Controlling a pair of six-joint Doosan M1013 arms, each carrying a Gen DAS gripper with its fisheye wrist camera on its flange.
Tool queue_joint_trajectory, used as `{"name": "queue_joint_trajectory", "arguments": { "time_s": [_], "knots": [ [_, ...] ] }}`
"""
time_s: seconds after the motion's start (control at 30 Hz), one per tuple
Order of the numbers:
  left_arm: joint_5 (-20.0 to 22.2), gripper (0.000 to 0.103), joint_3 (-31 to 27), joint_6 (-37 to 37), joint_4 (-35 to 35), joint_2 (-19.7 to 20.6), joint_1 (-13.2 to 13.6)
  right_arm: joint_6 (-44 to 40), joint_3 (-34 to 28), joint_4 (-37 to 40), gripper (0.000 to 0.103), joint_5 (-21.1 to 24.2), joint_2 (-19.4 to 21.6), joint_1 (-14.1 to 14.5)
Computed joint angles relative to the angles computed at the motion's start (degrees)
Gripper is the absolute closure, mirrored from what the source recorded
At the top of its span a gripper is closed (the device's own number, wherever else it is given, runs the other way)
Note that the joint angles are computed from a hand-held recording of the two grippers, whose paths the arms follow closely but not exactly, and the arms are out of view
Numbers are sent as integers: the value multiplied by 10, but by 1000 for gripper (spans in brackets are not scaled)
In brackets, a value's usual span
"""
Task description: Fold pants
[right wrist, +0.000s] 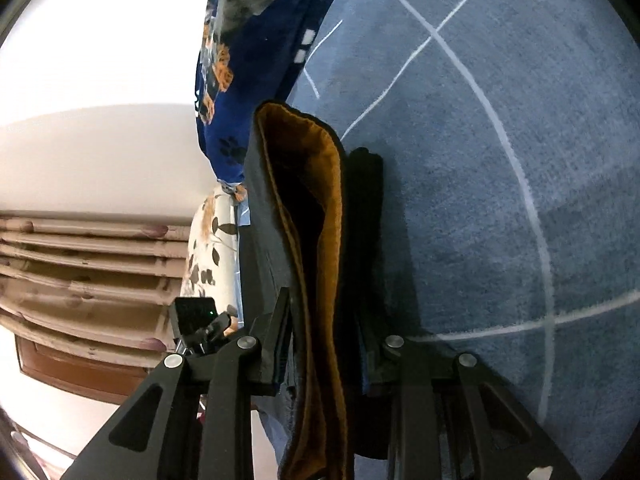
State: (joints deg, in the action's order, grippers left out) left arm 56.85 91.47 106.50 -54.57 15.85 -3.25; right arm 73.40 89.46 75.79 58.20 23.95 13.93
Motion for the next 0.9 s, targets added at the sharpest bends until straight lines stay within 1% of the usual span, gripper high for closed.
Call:
{"name": "queue_joint_trajectory", "arguments": {
  "time_s": [0.03,0.07,0.1,0.23,0.33,0.4,0.43,0.53,0.63,0.73,0.8,0.9],
  "knots": [
    [-22,73,-3,-20,47,-3,-12,0,0,4,77,1,1,0],
    [-33,73,-2,-29,64,-6,-17,-2,2,4,77,0,-1,-1],
    [-51,76,6,-31,64,-11,-19,-2,3,4,77,-3,-2,0],
    [-108,85,20,-35,99,-34,-34,-8,5,12,77,-14,-8,4],
    [-128,87,14,-29,120,-42,-40,-6,-2,23,78,-16,-6,6],
    [-145,87,-1,-50,179,-43,-50,-13,-12,30,78,-14,-4,9],
    [-150,87,-6,-54,194,-44,-51,-16,-19,33,78,-12,-2,11],
    [-169,87,-20,-85,249,-45,-52,-20,-46,29,78,-12,10,19],
    [-183,87,-33,-114,295,-42,-50,-20,-73,41,78,-15,29,26],
    [-191,87,-48,-138,342,-33,-50,-21,-98,47,78,-18,47,31],
    [-193,87,-61,-155,381,-23,-50,-18,-118,43,78,-21,61,35],
    [-193,87,-73,-172,421,-11,-50,-9,-141,40,78,-27,80,39]
  ]
}}
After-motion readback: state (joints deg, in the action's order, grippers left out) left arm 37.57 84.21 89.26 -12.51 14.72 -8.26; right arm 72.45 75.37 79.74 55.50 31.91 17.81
